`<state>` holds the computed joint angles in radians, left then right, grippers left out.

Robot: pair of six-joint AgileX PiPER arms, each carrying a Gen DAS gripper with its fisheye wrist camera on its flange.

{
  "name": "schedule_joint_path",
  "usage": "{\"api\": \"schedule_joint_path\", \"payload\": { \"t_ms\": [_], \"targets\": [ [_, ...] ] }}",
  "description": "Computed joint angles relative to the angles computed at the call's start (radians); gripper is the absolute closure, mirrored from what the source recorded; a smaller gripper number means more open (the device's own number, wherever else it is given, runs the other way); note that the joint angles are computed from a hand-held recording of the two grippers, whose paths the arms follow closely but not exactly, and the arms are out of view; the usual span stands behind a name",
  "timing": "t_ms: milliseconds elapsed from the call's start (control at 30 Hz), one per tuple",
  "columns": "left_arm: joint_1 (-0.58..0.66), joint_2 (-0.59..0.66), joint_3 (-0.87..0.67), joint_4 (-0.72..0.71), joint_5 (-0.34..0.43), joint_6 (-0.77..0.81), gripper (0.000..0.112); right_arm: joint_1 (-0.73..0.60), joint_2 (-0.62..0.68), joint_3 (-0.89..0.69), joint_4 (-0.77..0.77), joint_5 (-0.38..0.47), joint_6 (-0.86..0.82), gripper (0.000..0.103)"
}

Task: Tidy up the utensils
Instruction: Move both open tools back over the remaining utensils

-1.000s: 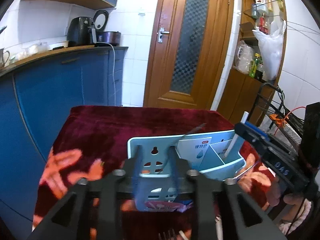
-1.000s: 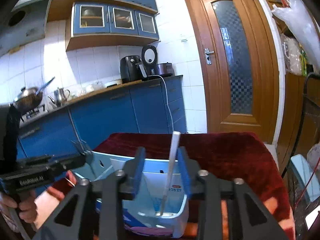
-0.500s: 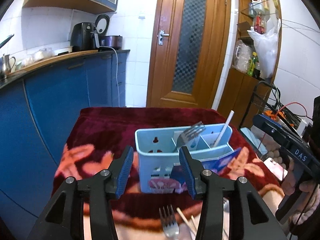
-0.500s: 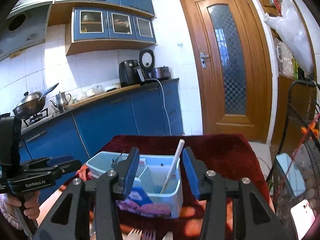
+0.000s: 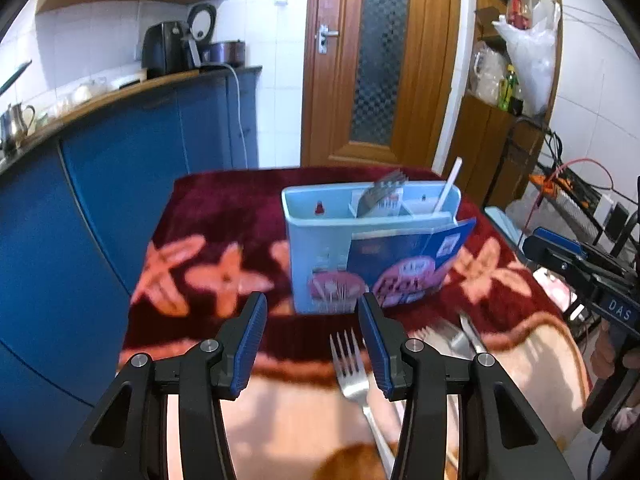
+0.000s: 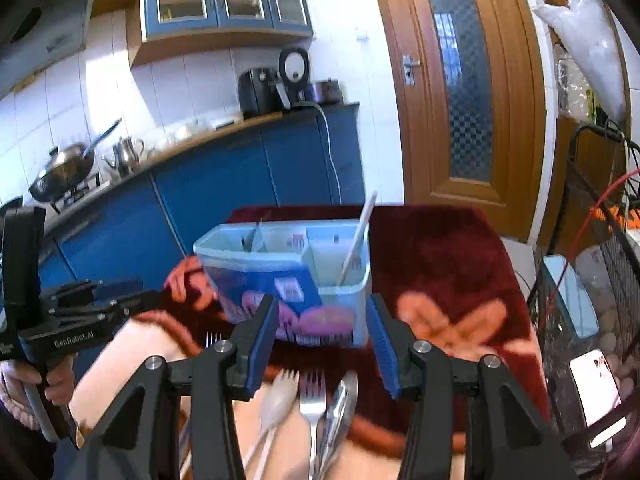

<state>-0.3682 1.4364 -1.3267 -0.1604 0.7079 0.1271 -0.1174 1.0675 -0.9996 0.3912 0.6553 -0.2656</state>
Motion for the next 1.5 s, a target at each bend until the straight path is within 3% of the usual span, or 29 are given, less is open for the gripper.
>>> {"api": "schedule_joint_path", "payload": {
  "t_ms": [333,567,900,933,1000,1067,1300,1500],
  "targets": [
    [0.000,0.029,0.036,-0.019,0.090,0.009,0.063,0.032,-0.026,0.078,-0.104,0.098,0.093,0.054],
    [0.018,0.103,0.012,-0.099,0.228,0.049,0.063,0.019,0.004,0.093,-0.115,0.188,0.091,0.054],
    [-0.058,0.128,0.005,-0.025,0.259,-0.004,0.064,-0.021,0.041,0.072,-0.107,0.279,0.069,0.054],
    [-0.055,0.134,-0.004,-0.034,0.271,0.003,0.064,-0.031,0.050,0.064,-0.098,0.295,0.059,0.054],
    [-0.060,0.148,-0.019,-0.047,0.292,0.011,0.080,-0.041,0.066,0.049,-0.092,0.317,0.052,0.054],
    [-0.062,0.175,-0.047,-0.059,0.333,0.009,0.089,-0.035,0.085,0.031,-0.101,0.334,0.060,0.055],
    [-0.036,0.275,-0.178,-0.106,0.485,-0.022,0.090,-0.057,0.172,-0.043,-0.058,0.443,0.049,0.060],
    [-0.071,0.314,-0.231,-0.069,0.503,-0.057,0.090,-0.039,0.231,-0.100,-0.082,0.477,0.085,0.060]
  ]
}}
